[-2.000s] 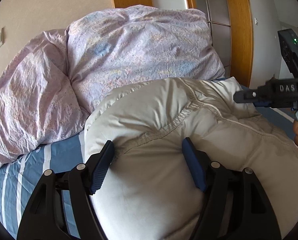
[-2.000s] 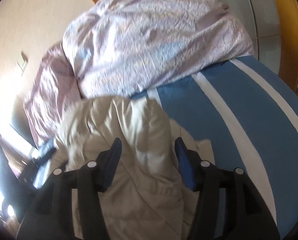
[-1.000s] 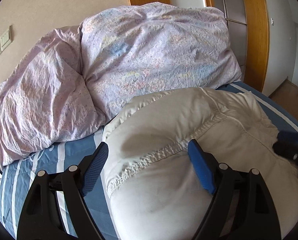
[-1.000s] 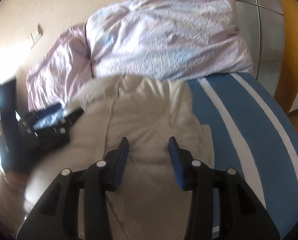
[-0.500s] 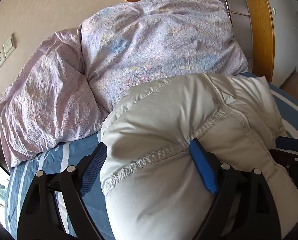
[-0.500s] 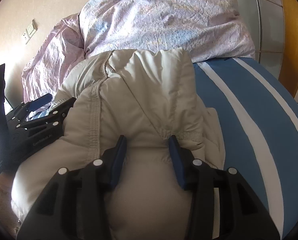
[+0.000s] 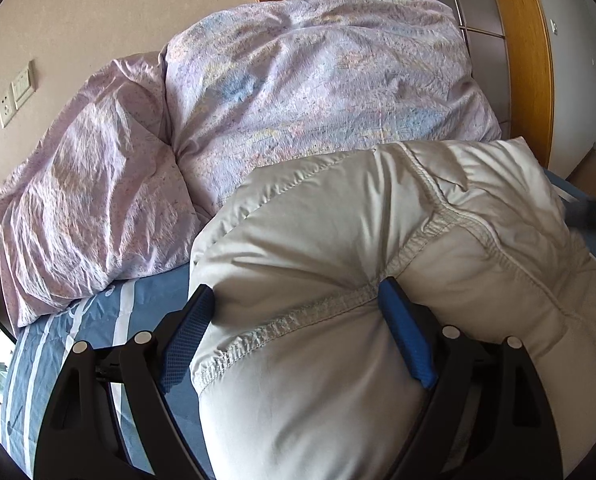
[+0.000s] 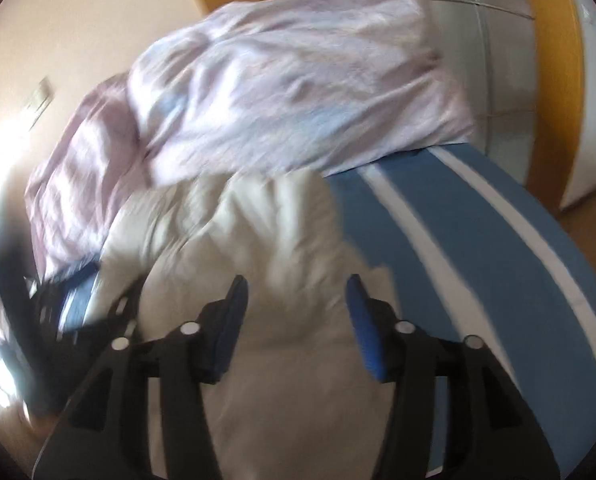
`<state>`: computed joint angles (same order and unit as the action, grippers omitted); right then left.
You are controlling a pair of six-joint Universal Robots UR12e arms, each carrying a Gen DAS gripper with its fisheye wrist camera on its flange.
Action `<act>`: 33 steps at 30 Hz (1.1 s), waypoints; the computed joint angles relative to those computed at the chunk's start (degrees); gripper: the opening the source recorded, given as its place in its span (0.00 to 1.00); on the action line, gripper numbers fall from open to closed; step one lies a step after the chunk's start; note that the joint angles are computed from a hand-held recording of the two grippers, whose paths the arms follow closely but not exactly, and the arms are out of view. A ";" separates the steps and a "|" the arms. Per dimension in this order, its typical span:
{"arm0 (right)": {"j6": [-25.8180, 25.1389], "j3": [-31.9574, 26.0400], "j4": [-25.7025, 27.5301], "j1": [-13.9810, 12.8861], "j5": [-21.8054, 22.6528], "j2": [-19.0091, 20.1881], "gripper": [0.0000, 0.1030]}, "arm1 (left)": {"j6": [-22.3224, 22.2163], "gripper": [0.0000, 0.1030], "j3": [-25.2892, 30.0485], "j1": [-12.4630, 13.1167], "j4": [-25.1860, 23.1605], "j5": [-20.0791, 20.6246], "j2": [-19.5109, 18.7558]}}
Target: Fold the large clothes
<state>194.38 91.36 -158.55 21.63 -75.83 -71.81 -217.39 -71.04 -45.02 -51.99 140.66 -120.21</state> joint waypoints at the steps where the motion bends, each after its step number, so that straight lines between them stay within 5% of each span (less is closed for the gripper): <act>1: 1.53 -1.64 2.85 -0.15 0.07 0.92 0.52 | 0.06 0.83 0.09 0.00 -0.16 -0.01 -0.05; 4: 3.13 -3.68 6.33 -0.64 3.65 2.70 0.36 | 0.10 0.83 0.08 -0.05 0.02 0.38 -0.17; 7: 1.01 -4.34 8.13 0.95 -1.82 3.01 0.31 | 0.30 0.83 0.20 -0.15 0.25 0.82 -0.40; 17: 2.44 -3.25 7.54 0.20 1.72 4.03 0.33 | -0.30 0.83 0.90 -0.31 -1.13 1.24 -0.39; 19: 0.80 -3.15 10.23 -0.25 2.94 2.76 0.41 | -1.57 0.84 -1.17 -0.45 0.31 0.16 1.51; 21: -1.39 -2.32 11.92 -1.31 6.89 0.85 0.56 | -1.04 0.90 -4.49 -0.21 5.33 -3.71 4.00; 23: -2.63 -0.79 10.97 -2.74 12.08 -0.93 0.89 | -1.51 0.95 -9.03 0.67 10.55 -10.02 7.54; 25: -4.62 -0.33 12.08 -3.85 16.09 -2.02 0.98 | -3.09 0.96 -12.43 1.96 13.76 -16.68 10.26; 33: -6.11 -3.59 28.02 -5.68 23.62 -0.51 0.98 | -15.32 0.97 -21.27 7.63 24.86 -38.95 15.42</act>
<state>188.27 87.77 -130.53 15.95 -52.21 -72.33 -232.71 -92.31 -37.38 -27.13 101.71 -104.79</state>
